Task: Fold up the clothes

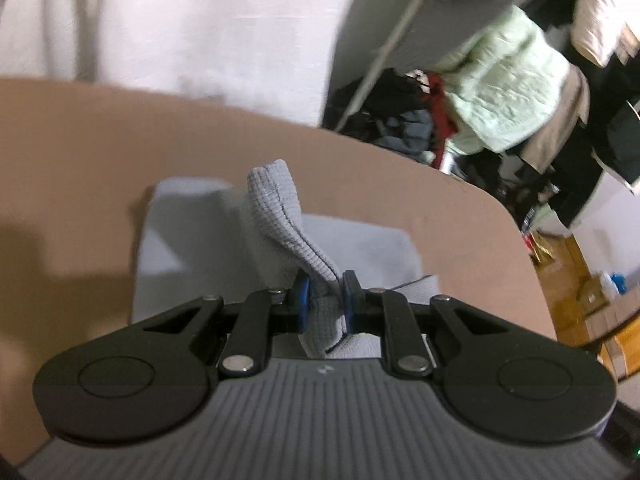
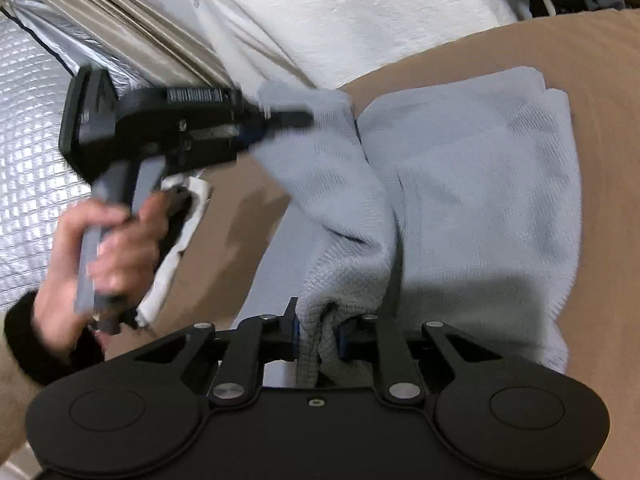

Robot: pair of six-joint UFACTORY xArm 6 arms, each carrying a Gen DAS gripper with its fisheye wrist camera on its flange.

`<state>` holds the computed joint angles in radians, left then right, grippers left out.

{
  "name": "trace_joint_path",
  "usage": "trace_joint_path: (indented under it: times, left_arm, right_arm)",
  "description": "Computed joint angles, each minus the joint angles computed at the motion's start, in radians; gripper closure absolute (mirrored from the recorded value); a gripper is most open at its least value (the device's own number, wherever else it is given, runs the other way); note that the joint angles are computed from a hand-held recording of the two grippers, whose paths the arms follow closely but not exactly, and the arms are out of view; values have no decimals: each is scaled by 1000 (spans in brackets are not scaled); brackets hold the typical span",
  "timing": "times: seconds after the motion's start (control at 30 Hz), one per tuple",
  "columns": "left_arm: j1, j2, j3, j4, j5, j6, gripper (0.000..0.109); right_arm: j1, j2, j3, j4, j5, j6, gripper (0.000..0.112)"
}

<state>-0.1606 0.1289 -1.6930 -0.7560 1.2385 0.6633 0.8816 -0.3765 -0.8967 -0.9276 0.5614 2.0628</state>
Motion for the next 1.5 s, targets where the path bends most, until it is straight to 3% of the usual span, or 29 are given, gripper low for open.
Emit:
trace_joint_path:
  times: [0.1, 0.2, 0.23, 0.3, 0.33, 0.4, 0.47, 0.57, 0.67, 0.8, 0.93, 1.03, 1.07, 1.17, 1.3, 1.33, 1.4, 1.5]
  left_arm:
    - [-64, 21, -47, 2, -5, 8, 93]
    - [-153, -7, 23, -13, -92, 79, 92]
    - [-171, 12, 20, -26, -82, 55, 92]
    - [-169, 68, -28, -74, 27, -48, 89]
    - [-158, 92, -40, -131, 65, -98, 88]
    - [-135, 110, -37, -211, 86, -130, 66]
    - [-118, 94, -18, -200, 35, -117, 56]
    - [-74, 66, 10, -158, 9, -89, 55]
    - [-2, 56, 12, -121, 76, -55, 55]
    - [82, 4, 82, -33, 112, 25, 43]
    - [188, -32, 147, -22, 224, 55, 42]
    - [240, -31, 165, -17, 285, 76, 41]
    - [245, -37, 178, -19, 285, 94, 41]
    - [247, -58, 206, -22, 275, 147, 41]
    - [231, -87, 228, -3, 241, 218, 41]
    - [225, -86, 224, 0, 237, 222, 41]
    - [233, -86, 224, 5, 244, 239, 41]
    - [254, -83, 222, -20, 269, 247, 40]
  right_arm:
    - [23, -26, 8, 69, 51, -60, 93]
    - [25, -26, 6, 87, 92, -49, 93]
    - [22, -26, 8, 99, 109, -46, 93]
    - [19, -22, 15, 163, 139, -62, 93]
    - [13, -25, 31, 203, 127, -69, 93]
    - [4, -37, 61, 242, 96, -70, 94]
    - [2, -55, 76, 228, 76, -61, 93]
    - [-20, -60, 88, 225, 44, -91, 86]
    - [-45, -45, 66, 240, 64, -134, 79]
    - [-72, -38, 40, 209, 99, -161, 62]
    - [-134, -37, 28, 249, 151, -259, 62]
    - [-187, -94, 115, 185, 47, -121, 62]
    - [-202, -104, 135, 190, 16, -121, 62]
    - [-196, -54, 79, 237, 85, -263, 62]
    - [-285, -36, 102, 160, -17, -262, 62]
    - [-304, -41, 116, 125, -42, -244, 63]
    - [-309, -57, 137, 44, -43, -209, 101]
    - [-262, -52, 87, -108, 48, -207, 101]
